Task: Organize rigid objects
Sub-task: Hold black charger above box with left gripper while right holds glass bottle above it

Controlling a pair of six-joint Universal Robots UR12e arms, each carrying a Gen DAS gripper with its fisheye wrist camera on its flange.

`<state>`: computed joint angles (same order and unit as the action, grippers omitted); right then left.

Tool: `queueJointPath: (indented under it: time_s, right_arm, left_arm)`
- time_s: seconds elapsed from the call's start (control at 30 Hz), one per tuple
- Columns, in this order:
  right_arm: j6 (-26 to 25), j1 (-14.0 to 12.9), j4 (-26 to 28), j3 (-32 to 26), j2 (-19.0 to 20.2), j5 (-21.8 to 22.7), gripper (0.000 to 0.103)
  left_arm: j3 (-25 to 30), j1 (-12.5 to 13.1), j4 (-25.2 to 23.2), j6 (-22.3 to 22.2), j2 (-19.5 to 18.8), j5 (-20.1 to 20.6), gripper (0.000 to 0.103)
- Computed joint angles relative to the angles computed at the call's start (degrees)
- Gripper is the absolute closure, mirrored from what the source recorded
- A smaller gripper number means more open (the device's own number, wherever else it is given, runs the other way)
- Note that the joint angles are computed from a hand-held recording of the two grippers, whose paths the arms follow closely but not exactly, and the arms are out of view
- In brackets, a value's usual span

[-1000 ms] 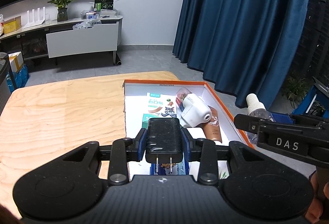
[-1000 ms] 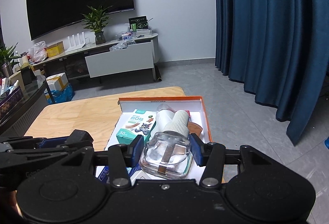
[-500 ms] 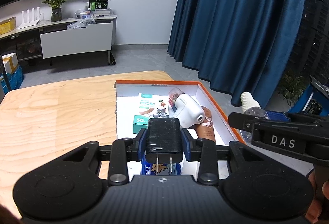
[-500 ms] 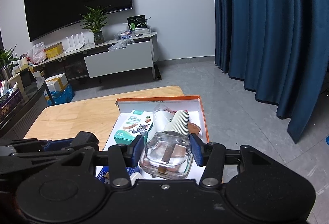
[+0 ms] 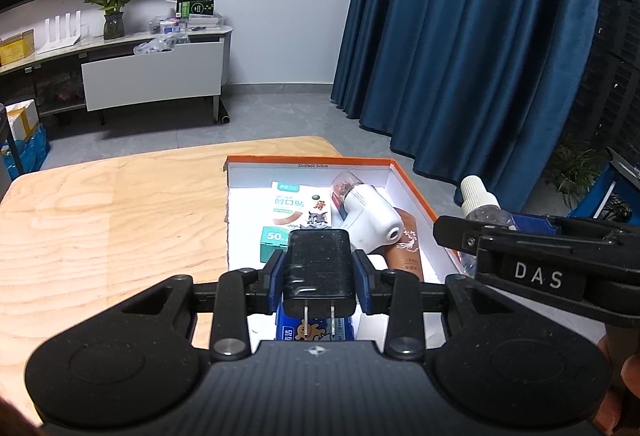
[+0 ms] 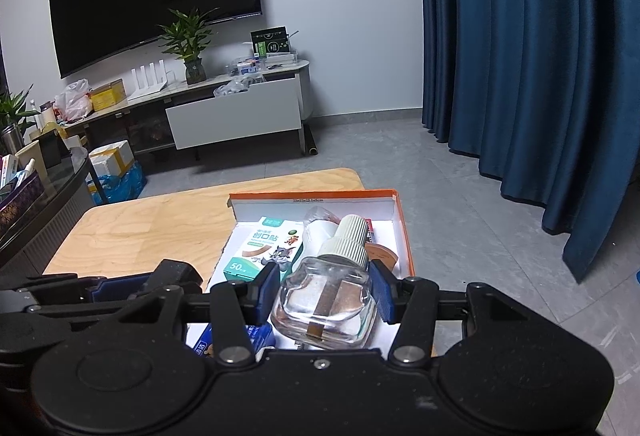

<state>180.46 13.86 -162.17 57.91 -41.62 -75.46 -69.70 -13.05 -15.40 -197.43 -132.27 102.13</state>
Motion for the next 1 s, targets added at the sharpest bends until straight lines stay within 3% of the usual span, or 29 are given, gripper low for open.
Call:
queueJointPath:
  time_s: [1.0]
  right_arm:
    - [-1.0, 0.4, 4.1, -4.1, 2.3, -0.5, 0.044]
  left_arm:
    - [1.1, 0.3, -2.3, -1.6, -0.5, 0.2, 0.066]
